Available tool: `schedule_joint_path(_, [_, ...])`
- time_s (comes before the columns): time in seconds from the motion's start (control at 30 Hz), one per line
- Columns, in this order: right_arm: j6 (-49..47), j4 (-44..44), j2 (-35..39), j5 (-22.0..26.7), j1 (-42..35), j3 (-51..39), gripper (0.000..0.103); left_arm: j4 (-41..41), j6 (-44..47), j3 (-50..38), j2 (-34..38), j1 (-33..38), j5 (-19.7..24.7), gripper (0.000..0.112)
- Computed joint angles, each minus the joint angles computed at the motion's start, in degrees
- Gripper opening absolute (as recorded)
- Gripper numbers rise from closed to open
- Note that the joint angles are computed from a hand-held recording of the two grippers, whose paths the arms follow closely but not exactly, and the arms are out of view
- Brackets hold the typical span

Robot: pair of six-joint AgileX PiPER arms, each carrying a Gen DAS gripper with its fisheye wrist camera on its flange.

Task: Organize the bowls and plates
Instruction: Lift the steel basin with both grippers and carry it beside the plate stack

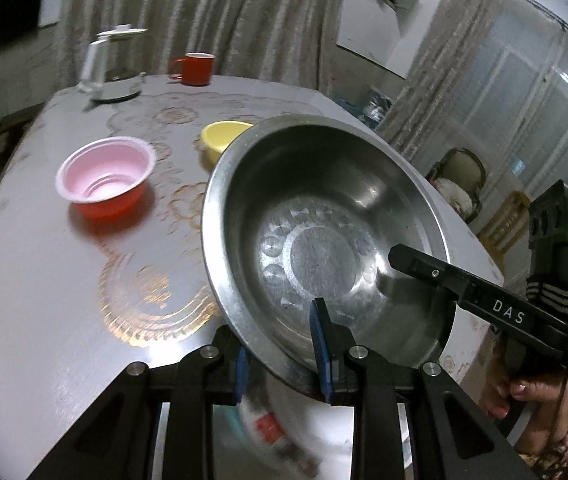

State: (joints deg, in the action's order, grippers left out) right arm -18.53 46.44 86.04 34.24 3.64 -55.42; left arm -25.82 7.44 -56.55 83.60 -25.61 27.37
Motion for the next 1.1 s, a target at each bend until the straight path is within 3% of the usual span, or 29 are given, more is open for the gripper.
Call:
schedule_joint_path(0.33, [4.83, -1.73, 2.32, 0.71, 10.89, -4.6, 0.018, -6.32, 6.79, 14.57, -13.63, 10.23, 0.97, 0.027])
schedule_joint_path(0.63, [8.9, -3.32, 7.36, 1.96, 20.38, -10.26, 0.018, -13.55, 18.36, 23.61, -22.44, 25.73, 8.54, 0.028])
schedule_joint_path(1.1, [15.46, -7.99, 13.39, 6.29, 26.77, -16.69, 0.02, -18.9, 28.3, 28.83, -22.38, 37.53, 13.6, 0.029])
